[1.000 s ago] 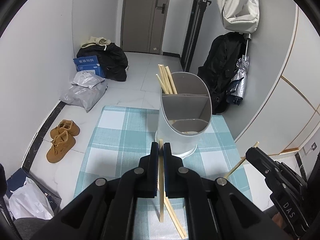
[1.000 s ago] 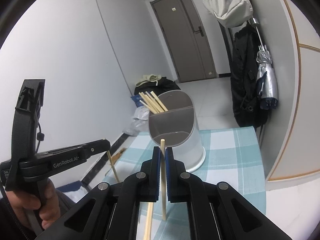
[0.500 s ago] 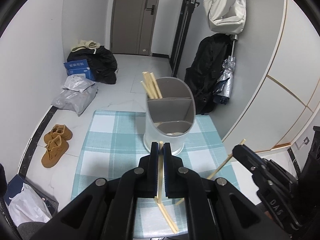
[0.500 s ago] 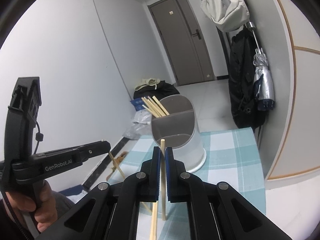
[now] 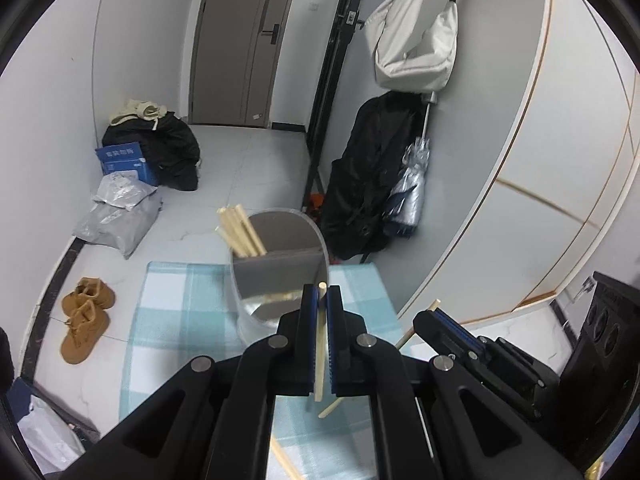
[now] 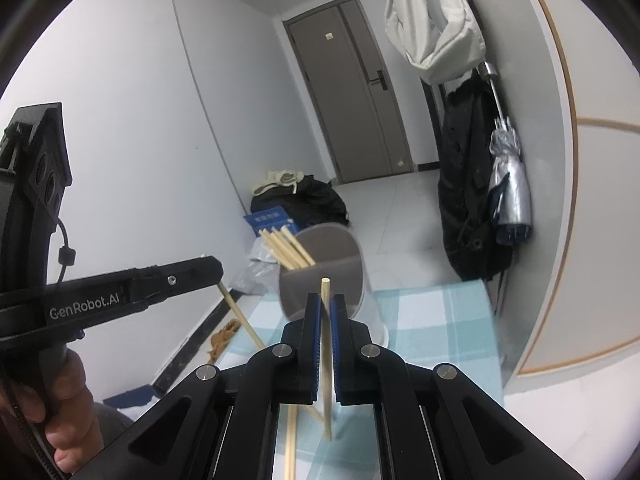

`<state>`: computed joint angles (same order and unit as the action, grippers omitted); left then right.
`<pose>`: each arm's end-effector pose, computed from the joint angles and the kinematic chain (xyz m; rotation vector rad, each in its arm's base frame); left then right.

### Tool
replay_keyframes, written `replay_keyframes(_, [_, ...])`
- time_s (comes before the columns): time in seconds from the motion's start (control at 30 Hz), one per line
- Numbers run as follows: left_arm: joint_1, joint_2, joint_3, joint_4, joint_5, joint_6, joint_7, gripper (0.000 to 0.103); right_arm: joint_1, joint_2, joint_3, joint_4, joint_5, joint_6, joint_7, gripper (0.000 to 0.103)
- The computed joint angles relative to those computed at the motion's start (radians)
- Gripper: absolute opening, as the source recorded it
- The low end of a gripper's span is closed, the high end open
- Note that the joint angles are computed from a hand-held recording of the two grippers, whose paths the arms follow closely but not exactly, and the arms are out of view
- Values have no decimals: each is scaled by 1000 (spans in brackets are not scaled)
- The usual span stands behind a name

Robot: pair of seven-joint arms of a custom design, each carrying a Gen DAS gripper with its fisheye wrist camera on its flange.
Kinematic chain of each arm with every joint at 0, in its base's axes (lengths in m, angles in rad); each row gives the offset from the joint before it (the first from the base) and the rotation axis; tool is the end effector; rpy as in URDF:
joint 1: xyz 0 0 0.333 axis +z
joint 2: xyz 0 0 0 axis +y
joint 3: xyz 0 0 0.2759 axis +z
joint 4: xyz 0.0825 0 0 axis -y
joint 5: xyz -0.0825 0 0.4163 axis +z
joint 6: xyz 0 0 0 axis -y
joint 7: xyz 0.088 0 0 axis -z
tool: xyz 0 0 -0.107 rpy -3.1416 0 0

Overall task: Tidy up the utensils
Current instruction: 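Carry both held chopsticks up toward the white utensil holder, then lower both chopsticks into the holder and open both tools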

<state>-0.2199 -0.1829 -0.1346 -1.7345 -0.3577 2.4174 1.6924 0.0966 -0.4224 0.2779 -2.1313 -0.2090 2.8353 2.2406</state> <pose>0.5450 -0.2119 0.7067 -1.5154 2.1106 -1.2094 0.4764 0.2259 0.6643 -1.4003 1.5287 -0.6459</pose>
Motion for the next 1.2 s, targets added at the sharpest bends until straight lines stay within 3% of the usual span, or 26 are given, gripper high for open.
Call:
replay_keyframes(0.47, [53,229,-41,378,-27,-94,-28,1,31,204,-72,329,-59,-63,-100,4])
replay_keyframes(0.87, [109,467,-85,685,42,-130,-108,1,168,510,-188,750,-60,-144,-259,4])
replay_keyframes(1.03, [127,555,-98,768,67,-150,-156,1,218,646,-235,918,-27,-201,-359,4])
replay_keyframes(1.2, [143,582,-111,781,72,-183,-176,1,242,724,-264,999,30,-250,-426,4])
